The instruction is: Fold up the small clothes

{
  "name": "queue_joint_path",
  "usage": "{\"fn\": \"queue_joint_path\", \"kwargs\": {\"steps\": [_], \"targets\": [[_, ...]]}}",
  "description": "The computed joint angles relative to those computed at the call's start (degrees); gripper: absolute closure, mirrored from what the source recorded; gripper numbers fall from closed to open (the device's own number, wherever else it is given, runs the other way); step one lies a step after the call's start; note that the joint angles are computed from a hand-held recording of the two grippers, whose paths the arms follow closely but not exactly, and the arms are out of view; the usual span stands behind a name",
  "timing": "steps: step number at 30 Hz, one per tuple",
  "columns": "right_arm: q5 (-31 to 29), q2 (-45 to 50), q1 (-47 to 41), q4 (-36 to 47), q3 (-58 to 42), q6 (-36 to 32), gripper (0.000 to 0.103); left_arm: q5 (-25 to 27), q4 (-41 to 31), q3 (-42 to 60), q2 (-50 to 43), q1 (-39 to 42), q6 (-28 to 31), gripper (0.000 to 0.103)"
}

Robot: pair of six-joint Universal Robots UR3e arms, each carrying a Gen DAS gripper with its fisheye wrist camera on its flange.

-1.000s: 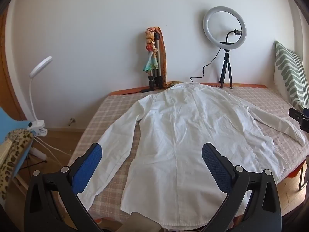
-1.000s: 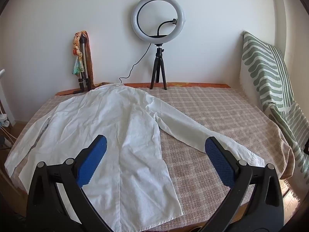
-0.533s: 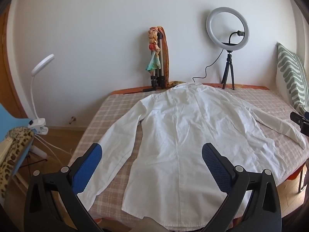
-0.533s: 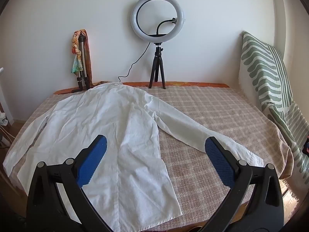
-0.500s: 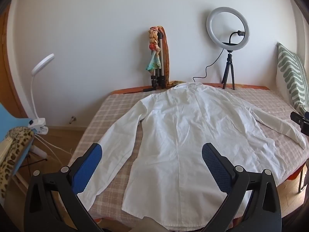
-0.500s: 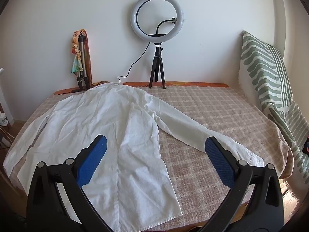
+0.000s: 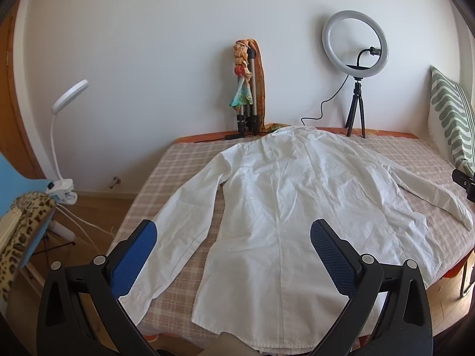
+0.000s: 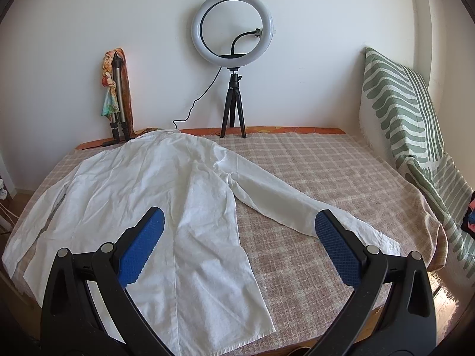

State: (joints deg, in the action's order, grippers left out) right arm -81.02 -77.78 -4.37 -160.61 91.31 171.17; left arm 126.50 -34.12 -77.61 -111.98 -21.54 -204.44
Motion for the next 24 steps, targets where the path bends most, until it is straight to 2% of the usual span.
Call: {"fn": "queue_joint_path", "kwargs": {"steps": [24], "targets": [[-0.3,0.0,0.4,0.3,-0.7,0.4,0.0,-0.1,-0.3,-0.4,0.5,0.2,-0.3,0.0]]}}
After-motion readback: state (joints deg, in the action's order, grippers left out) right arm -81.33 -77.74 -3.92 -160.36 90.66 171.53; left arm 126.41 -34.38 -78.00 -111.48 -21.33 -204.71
